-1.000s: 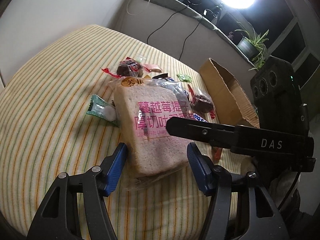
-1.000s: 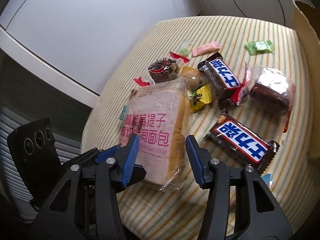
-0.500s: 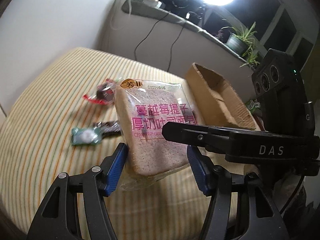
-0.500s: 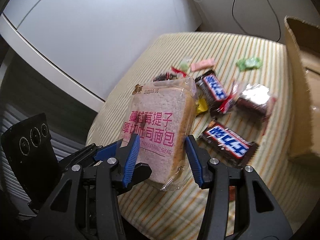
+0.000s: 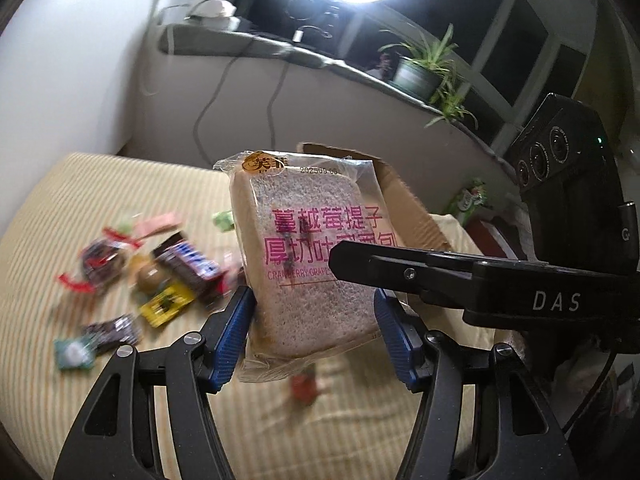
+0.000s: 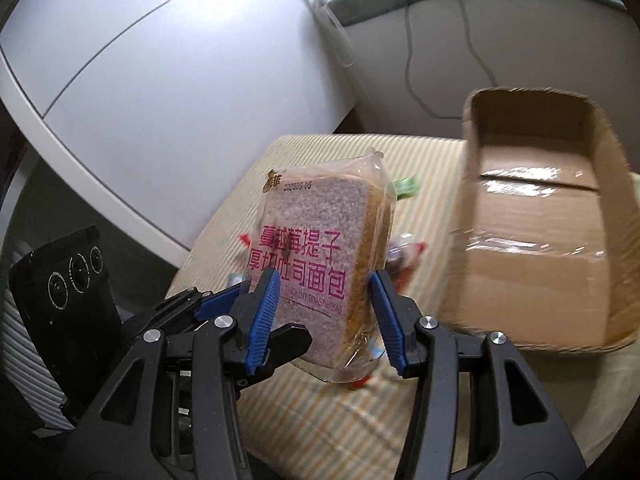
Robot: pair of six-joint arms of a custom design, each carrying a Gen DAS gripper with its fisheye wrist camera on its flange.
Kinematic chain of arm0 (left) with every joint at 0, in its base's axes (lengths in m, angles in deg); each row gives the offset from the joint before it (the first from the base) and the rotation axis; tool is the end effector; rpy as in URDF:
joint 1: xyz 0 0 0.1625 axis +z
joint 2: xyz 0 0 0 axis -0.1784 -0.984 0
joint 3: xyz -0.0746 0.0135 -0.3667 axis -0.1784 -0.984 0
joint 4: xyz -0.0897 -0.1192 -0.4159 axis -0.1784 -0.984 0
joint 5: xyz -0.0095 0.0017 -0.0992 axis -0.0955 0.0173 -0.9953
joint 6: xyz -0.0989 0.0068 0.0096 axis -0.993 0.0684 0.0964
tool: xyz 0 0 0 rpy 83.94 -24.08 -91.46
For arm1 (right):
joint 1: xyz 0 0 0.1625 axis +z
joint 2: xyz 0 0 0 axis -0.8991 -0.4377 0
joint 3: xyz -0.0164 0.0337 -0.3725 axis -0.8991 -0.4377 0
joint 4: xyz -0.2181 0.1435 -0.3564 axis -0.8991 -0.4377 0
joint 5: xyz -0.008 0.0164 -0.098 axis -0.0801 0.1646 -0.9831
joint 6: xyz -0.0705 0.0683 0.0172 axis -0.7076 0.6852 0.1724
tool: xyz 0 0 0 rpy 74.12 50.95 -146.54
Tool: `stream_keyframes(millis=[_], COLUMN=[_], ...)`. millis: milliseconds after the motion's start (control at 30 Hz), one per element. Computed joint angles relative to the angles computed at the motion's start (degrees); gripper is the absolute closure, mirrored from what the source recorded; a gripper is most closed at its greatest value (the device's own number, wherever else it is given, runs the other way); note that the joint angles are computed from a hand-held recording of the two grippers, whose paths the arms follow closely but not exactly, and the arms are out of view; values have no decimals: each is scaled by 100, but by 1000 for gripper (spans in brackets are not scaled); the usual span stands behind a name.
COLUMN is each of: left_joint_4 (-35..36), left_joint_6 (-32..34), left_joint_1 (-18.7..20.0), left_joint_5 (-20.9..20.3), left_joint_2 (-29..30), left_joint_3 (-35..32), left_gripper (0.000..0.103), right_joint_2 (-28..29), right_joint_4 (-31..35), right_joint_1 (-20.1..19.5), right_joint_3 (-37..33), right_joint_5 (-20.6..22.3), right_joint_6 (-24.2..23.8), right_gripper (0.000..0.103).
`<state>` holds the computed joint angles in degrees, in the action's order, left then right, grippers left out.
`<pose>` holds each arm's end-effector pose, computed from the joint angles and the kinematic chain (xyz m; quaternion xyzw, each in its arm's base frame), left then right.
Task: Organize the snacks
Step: 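Carry the bread loaf into the cardboard box and open the left gripper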
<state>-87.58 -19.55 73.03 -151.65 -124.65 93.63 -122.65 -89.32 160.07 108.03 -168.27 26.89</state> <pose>-0.1525 -0.6690 0.0910 0.2087 0.9164 -0.3180 0.1244 0.1958 -0.7156 0.0583 0.2182 -0.9503 0.2005 0.0955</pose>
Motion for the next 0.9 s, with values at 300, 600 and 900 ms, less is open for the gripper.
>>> stream_keyframes(millis=[300, 600, 900], left_joint_4=[281, 918, 1472], left_joint_6=[222, 330, 306], left_joint_1=[-170, -286, -307], left_joint_5=[-129, -244, -174], left_joint_2=[664, 1469, 1994], left_joint_3=[-787, -1806, -2485], left_gripper=[42, 42, 42], right_joint_2=[-347, -396, -300], right_joint_4=[-45, 10, 347], right_joint_1=[-241, -511, -802], right_joint_3=[-17, -266, -638], right_joint_5=[-157, -461, -468], right_joint_6=[-46, -56, 90], right_gripper=[52, 52, 52])
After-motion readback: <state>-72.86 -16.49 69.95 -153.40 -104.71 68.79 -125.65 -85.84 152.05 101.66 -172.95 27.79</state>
